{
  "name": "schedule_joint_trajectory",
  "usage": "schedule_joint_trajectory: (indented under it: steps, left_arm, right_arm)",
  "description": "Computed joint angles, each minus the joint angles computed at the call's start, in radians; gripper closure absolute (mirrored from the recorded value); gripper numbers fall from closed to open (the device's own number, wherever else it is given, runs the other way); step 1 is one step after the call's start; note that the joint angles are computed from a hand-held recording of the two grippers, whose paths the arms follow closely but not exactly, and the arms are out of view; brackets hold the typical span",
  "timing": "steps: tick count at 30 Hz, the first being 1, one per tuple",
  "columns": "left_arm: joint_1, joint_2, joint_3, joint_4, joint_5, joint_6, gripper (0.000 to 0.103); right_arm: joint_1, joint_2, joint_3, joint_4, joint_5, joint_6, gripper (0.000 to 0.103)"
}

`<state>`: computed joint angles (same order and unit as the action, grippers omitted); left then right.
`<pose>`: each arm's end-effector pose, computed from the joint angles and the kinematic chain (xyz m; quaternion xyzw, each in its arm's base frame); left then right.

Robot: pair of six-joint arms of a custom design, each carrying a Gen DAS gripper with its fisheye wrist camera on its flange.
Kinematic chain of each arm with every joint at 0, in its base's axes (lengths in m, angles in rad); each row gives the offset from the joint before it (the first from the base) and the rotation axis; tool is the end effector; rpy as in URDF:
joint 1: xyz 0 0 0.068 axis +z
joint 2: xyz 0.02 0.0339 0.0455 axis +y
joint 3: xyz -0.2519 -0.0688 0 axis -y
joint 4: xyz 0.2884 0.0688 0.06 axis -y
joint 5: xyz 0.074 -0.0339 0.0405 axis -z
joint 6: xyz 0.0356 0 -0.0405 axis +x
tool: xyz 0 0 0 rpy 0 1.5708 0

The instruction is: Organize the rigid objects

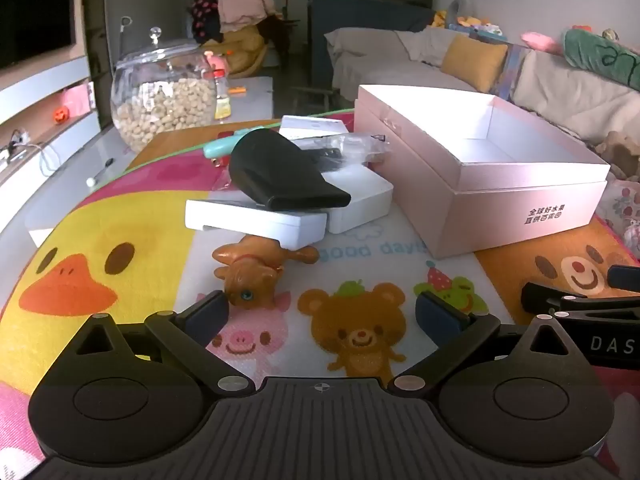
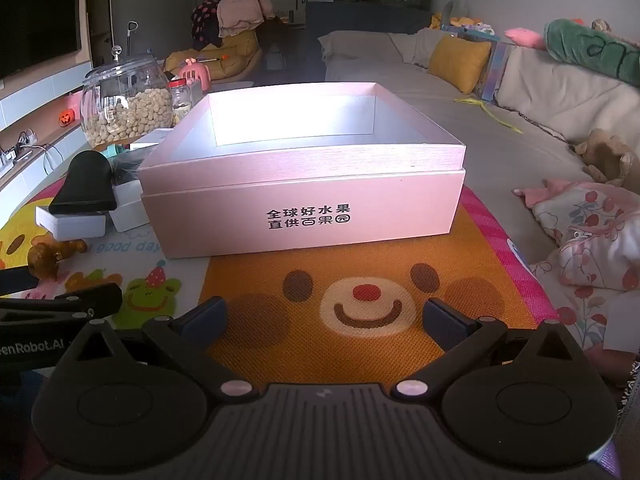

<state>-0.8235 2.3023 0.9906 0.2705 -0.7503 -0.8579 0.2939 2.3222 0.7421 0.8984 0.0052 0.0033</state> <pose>0.2698 -0.2554 -0.0488 -0.1113 0.8962 0.0544 0.4259 0.3201 0.0967 -0.0604 -0.1296 0.8935 0.0613 0.4257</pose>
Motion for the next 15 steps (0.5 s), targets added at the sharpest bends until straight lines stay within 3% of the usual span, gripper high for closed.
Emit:
schedule_joint_trajectory:
  steps: [15]
  left_arm:
    - [0.000,0.000,-0.001,0.003,0.001,-0.001,0.001]
  right_arm:
    - [-0.002,0.000,0.000,-0.001,-0.008,0.005,0.000]
